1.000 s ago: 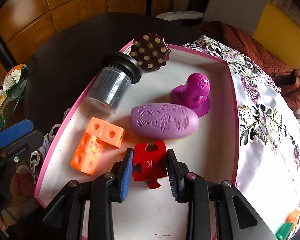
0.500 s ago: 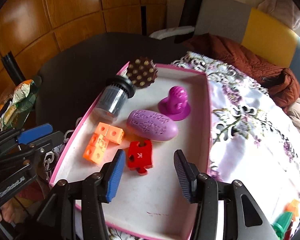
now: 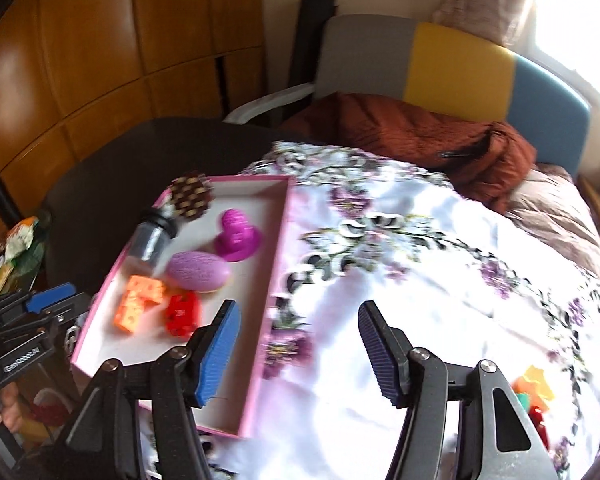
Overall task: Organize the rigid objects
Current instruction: 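Move both open grippers back over the remaining toys on the cloth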
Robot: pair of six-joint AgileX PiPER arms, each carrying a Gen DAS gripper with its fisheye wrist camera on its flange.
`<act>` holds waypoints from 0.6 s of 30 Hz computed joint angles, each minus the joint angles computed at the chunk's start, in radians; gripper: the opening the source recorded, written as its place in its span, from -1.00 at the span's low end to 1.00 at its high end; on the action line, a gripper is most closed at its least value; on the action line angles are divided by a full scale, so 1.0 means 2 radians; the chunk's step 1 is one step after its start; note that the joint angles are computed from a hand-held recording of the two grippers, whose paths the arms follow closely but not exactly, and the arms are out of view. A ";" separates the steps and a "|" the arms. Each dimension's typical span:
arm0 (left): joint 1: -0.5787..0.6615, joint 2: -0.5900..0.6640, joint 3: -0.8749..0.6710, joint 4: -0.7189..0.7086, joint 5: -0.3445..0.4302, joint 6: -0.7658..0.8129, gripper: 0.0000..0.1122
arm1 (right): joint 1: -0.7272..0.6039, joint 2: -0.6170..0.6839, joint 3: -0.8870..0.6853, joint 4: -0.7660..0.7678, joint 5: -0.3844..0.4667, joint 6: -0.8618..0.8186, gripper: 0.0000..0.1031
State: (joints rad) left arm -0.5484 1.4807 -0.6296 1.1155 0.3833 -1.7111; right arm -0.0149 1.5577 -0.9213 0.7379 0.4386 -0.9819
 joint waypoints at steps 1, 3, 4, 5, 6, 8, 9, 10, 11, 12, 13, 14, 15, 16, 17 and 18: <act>-0.003 0.001 -0.001 0.000 0.002 0.001 -0.46 | -0.012 0.000 -0.001 0.003 0.002 -0.005 0.23; -0.010 0.002 -0.004 -0.002 0.004 0.004 -0.46 | -0.036 0.001 -0.003 0.005 0.007 -0.015 0.26; -0.013 0.002 -0.006 -0.003 0.006 0.005 -0.46 | -0.048 0.002 -0.005 0.004 0.007 -0.017 0.28; -0.016 0.002 -0.007 -0.004 0.006 0.007 -0.46 | -0.060 0.000 -0.005 0.002 0.009 -0.020 0.30; -0.018 0.003 -0.008 -0.004 0.005 0.009 -0.46 | -0.073 0.000 -0.007 0.002 0.011 -0.023 0.33; -0.024 0.004 -0.012 -0.008 0.009 0.016 -0.46 | -0.101 0.003 -0.011 0.005 0.014 -0.031 0.38; -0.027 0.005 -0.014 -0.013 0.010 0.022 -0.46 | -0.115 0.006 -0.014 0.008 0.015 -0.035 0.38; -0.029 0.007 -0.017 -0.018 0.010 0.030 -0.46 | -0.130 0.009 -0.018 0.007 0.017 -0.036 0.38; -0.031 0.009 -0.020 -0.024 0.011 0.037 -0.46 | -0.144 0.012 -0.020 0.009 0.017 -0.039 0.38; -0.033 0.010 -0.023 -0.029 0.011 0.044 -0.46 | -0.159 0.016 -0.023 0.012 0.016 -0.043 0.38; -0.036 0.012 -0.026 -0.031 0.011 0.047 -0.46 | -0.174 0.020 -0.027 0.016 0.016 -0.047 0.39; -0.040 0.014 -0.029 -0.033 0.013 0.051 -0.46 | -0.190 0.025 -0.031 0.020 0.014 -0.051 0.40; -0.044 0.016 -0.033 -0.034 0.016 0.053 -0.46 | -0.203 0.031 -0.033 0.024 0.007 -0.053 0.42; -0.048 0.018 -0.036 -0.035 0.018 0.056 -0.46 | -0.217 0.037 -0.035 0.031 -0.001 -0.057 0.44; -0.052 0.020 -0.039 -0.038 0.019 0.060 -0.46 | -0.232 0.044 -0.037 0.040 -0.008 -0.062 0.44; -0.055 0.022 -0.041 -0.040 0.019 0.062 -0.46 | -0.248 0.053 -0.039 0.055 -0.012 -0.068 0.44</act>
